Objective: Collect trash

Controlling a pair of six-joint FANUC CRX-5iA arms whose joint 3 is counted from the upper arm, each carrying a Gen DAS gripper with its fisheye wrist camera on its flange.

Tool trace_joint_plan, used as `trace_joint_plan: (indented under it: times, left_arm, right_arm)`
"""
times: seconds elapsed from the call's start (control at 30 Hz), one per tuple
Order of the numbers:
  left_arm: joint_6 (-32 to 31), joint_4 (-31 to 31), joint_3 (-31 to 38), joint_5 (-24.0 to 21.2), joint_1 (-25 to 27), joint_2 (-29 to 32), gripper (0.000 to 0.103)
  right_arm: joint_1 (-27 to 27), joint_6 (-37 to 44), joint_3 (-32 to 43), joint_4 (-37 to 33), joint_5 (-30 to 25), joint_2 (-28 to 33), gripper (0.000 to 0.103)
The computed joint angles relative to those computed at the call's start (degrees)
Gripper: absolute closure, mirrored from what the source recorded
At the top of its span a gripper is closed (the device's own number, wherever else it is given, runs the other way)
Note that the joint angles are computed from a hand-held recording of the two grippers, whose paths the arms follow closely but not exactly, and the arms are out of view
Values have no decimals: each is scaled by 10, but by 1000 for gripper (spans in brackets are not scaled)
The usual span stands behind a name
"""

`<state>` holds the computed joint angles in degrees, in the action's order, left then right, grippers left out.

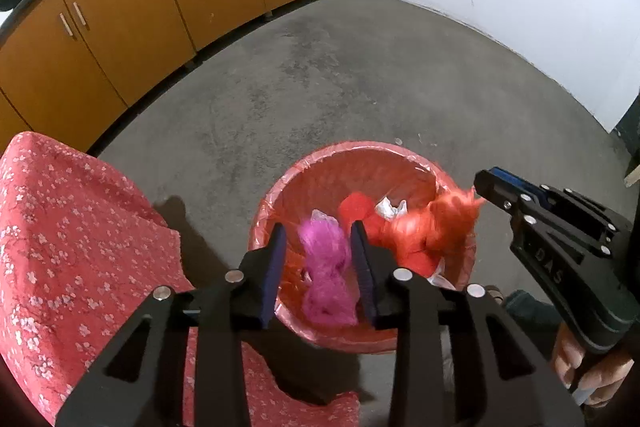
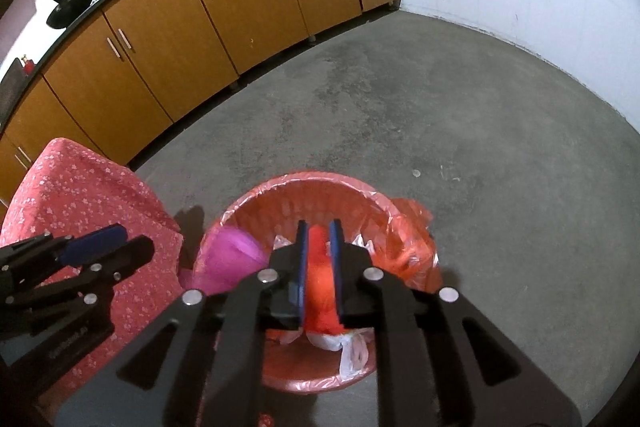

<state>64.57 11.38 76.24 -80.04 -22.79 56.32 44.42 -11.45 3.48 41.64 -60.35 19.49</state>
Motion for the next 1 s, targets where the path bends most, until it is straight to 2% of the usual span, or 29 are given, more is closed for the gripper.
trace_joint_plan:
  times: [0.13,0.3,0.5,0.57,0.6,0.67,0.73,0.9,0.97,1.0]
  left_arm:
    - [10,5,-44,30,7,-29,69]
    - [23,26,-132,87,27,-92,66]
    - [-9,76,-313,202,69,-224,53]
    - [-19,89,-366,231,85,-266,49]
    - [-24,95,-389,242,93,-285,46]
    - [-37,115,-447,268,113,-331,41]
    - [-52,133,-503,296,131,-377,36]
    - [-100,182,-625,361,169,-479,14]
    - [-124,204,-674,386,185,-521,10]
    - [-130,208,-698,400,192,-543,5]
  right_arm:
    - [8,11,7,5,-21,1,89]
    - [30,17,26,43,-55,-1,75]
    - [73,6,56,109,-94,-7,46]
    - [91,6,74,131,-109,-5,33]
    - [98,6,77,138,-113,-6,30]
    - [117,8,100,156,-134,1,15]
    - [138,5,123,176,-155,8,7]
    - [192,41,207,214,-224,49,4]
    - [213,58,244,226,-250,67,4]
    - [222,64,259,229,-261,74,4]
